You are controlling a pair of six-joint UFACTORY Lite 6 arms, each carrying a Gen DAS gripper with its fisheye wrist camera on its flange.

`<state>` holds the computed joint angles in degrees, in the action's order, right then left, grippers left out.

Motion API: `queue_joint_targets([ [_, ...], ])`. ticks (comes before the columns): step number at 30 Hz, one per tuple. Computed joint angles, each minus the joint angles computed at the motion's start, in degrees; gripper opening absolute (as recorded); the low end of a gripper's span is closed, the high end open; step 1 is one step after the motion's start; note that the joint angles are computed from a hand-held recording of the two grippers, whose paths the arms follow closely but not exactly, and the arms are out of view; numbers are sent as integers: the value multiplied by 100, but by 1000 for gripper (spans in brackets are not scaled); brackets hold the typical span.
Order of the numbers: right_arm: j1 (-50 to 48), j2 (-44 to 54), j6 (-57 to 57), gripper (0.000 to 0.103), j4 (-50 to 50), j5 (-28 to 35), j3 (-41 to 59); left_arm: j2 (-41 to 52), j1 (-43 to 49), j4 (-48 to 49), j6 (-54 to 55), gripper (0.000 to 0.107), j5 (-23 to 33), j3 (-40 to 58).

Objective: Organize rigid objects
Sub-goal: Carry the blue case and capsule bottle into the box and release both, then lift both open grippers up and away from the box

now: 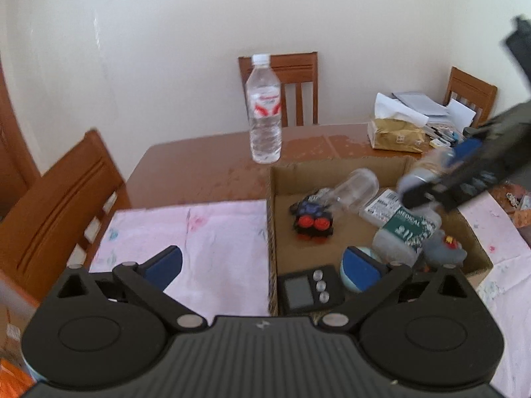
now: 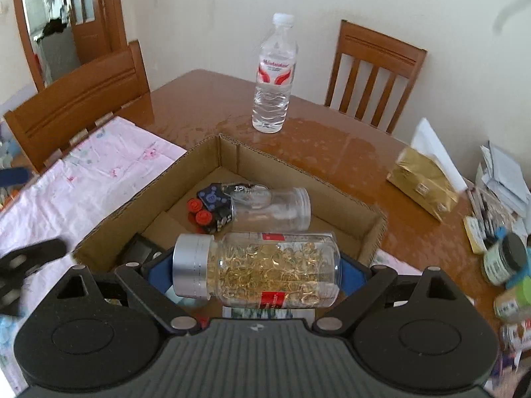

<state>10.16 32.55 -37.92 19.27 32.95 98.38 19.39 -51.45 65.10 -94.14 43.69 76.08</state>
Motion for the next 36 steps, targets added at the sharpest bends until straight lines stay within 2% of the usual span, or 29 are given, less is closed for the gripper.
queue_joint_targets([
  [5,297,1046,594,97,-722,324,1290,-454,-65,-78,-468,102,-70,-651],
  [10,470,1931,1129,97,-1298,646,2450,-600,-282,-27,-809,102,210,-929],
  [12,476,2270,1184,103,-1362,856,2935,-663,-336,-23,-834,102,238,-993],
  [16,458,2403,1189,103,-1295,1030,3186,-599,-373,-159,-700,102,370,-915],
  [23,489,1673,1763,103,-1623,1132,2312,-509,-300,-471,-300,102,440,-668],
  [29,509,59,2694,103,-2079,883,316,-342,-147,-1002,276,102,474,-103],
  [36,651,-2000,4443,103,-3007,329,-2055,337,-44,-1980,1528,102,1000,1312],
])
